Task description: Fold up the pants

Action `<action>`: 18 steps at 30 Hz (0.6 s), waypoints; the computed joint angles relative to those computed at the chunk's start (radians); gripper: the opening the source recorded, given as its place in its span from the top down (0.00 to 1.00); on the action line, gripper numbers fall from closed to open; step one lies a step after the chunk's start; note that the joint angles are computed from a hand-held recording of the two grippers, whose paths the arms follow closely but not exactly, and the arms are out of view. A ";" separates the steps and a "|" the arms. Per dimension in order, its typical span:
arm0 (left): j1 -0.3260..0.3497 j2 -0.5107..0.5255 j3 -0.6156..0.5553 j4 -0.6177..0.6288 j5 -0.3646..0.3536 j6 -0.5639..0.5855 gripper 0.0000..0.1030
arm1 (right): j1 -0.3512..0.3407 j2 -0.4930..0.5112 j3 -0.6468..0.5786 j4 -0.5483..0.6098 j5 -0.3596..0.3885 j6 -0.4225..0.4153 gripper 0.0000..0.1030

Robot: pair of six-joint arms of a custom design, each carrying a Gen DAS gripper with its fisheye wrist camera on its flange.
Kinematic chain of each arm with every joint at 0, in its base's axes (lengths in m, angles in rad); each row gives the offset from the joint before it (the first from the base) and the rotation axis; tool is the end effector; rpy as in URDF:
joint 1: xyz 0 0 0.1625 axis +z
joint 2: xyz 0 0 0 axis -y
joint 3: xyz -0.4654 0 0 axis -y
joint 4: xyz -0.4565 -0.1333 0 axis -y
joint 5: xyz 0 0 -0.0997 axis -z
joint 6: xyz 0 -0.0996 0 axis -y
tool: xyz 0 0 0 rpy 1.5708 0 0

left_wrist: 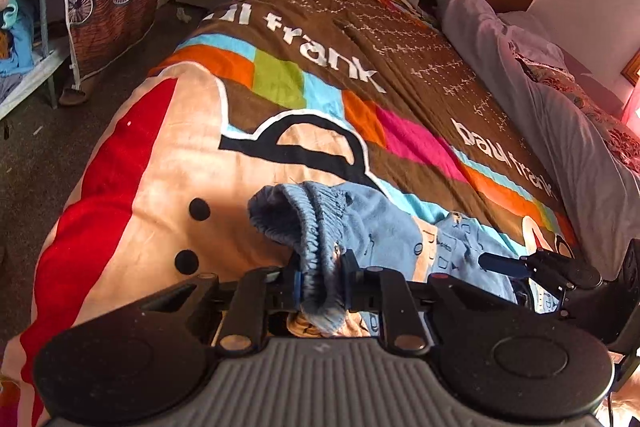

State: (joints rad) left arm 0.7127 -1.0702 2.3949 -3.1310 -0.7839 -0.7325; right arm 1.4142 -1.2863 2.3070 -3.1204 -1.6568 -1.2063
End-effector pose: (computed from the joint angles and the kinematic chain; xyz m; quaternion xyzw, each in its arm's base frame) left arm -0.2056 -0.4471 0.0829 0.0126 0.9182 -0.3478 0.1891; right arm 0.0444 -0.5187 0.1847 0.4735 -0.8402 0.1767 0.1967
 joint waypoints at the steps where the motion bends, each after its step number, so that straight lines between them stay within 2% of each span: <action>1: -0.009 0.001 -0.007 0.005 0.006 0.012 0.82 | 0.000 -0.009 0.007 -0.017 0.005 -0.007 0.32; 3: -0.027 0.004 -0.018 0.008 0.014 0.032 0.82 | -0.001 -0.019 0.024 -0.073 -0.002 -0.036 0.32; 6: -0.042 0.012 -0.036 -0.005 0.005 0.057 0.82 | 0.002 0.014 0.033 -0.193 -0.065 -0.089 0.33; 9: -0.049 0.037 -0.060 -0.031 -0.032 0.083 0.83 | -0.004 0.040 0.011 -0.155 -0.105 -0.085 0.32; 11: -0.052 0.063 -0.081 -0.046 -0.063 0.100 0.83 | -0.018 0.033 0.008 -0.132 -0.068 -0.082 0.32; 13: -0.056 0.097 -0.108 -0.071 -0.095 0.119 0.83 | -0.027 0.006 0.004 -0.095 -0.042 -0.031 0.32; 15: -0.057 0.132 -0.137 -0.096 -0.130 0.138 0.84 | -0.044 -0.035 0.010 -0.062 -0.013 0.006 0.32; 18: -0.061 0.183 -0.186 -0.109 -0.168 0.165 0.84 | -0.095 -0.121 0.022 0.032 0.073 0.050 0.29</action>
